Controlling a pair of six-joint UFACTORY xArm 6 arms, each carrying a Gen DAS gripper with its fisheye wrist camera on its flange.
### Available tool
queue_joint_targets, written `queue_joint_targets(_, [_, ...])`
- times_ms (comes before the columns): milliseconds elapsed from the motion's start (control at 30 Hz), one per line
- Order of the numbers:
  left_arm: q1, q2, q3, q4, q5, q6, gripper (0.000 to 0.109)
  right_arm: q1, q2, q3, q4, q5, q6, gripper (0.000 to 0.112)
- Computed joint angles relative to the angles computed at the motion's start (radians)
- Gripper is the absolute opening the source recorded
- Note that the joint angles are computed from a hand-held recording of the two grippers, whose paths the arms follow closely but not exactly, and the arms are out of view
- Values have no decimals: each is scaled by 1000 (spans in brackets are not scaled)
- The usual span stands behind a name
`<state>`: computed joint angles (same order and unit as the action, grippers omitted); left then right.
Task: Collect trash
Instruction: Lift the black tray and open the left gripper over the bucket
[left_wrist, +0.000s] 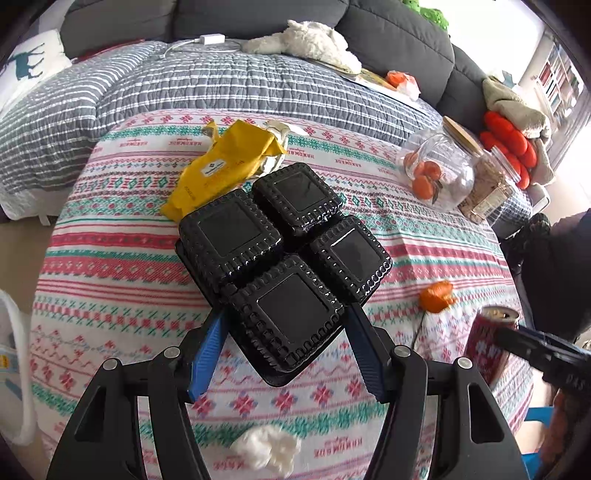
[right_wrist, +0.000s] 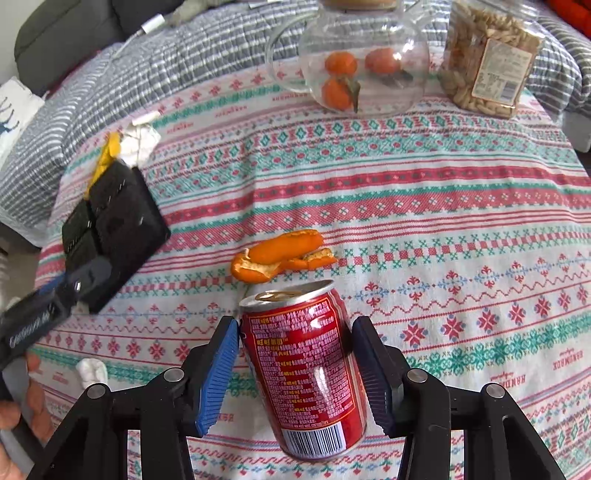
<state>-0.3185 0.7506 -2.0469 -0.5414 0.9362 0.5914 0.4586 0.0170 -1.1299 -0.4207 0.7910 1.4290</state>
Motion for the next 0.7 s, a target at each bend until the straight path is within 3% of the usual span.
queue_joint_targets(333, [91, -76, 68, -17, 0, 74, 67, 47, 19, -76, -121, 21, 99, 53])
queue_joint_targets(700, [209, -67, 20, 4, 16, 76, 67, 85, 209, -333, -135, 28, 30, 53])
